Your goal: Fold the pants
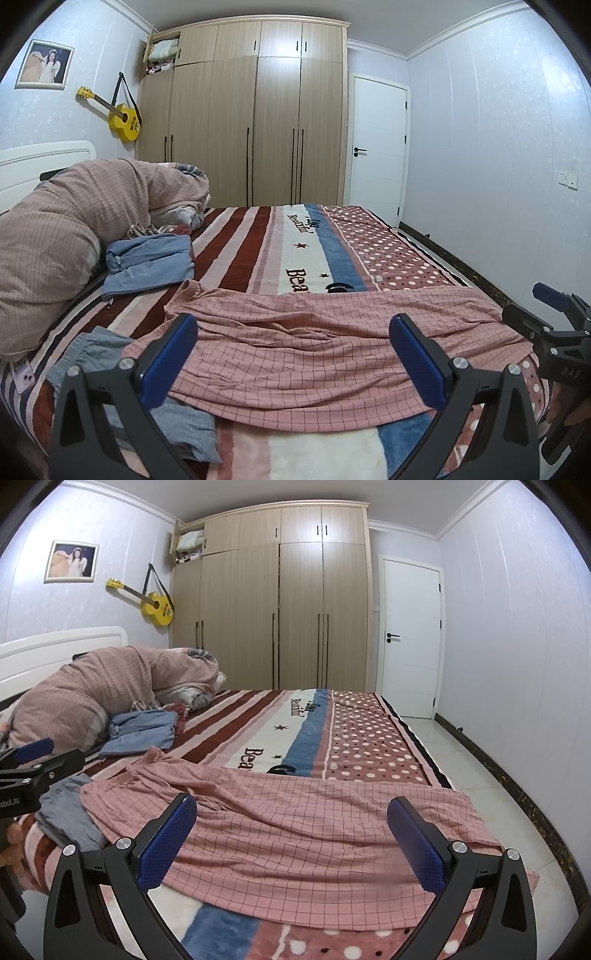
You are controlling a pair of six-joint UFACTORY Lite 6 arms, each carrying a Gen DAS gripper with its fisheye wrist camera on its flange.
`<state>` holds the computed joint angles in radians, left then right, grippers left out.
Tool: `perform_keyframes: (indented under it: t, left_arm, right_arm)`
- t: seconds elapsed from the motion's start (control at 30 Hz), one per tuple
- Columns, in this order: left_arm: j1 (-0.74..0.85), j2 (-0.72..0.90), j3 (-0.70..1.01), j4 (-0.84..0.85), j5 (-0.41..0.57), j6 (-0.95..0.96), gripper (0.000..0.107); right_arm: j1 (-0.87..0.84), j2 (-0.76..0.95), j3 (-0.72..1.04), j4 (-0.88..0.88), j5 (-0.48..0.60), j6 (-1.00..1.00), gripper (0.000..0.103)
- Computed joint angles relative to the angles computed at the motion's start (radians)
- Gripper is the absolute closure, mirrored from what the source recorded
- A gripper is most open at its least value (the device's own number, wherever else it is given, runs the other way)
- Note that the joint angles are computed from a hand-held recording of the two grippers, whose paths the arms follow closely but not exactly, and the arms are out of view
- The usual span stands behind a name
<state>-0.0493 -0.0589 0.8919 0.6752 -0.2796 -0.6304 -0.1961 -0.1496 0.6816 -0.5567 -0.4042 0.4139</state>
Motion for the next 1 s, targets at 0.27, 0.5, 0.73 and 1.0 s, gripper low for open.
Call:
perform_keyframes:
  t: [0.27, 0.5, 0.73, 1.0]
  left_arm:
    - [-0.009, 0.027, 0.011, -0.01, 0.01, 0.012, 0.005]
    - [-0.036, 0.114, 0.037, -0.104, 0.038, 0.095, 0.005]
    - [0.006, 0.347, 0.105, 0.189, -0.043, -0.225, 0.005]
    - [0.029, 0.609, 0.204, 0.129, -0.079, -0.192, 0.005]
  right_arm:
    - [0.015, -0.006, 0.009, 0.031, 0.023, 0.001, 0.001]
    - [-0.039, 0.063, 0.003, 0.047, 0.012, 0.024, 0.001]
    - [-0.176, 0.273, 0.037, -0.205, -0.09, 0.23, 0.01]
    - [-0.22, 0.578, 0.147, -0.241, -0.101, 0.263, 0.016]
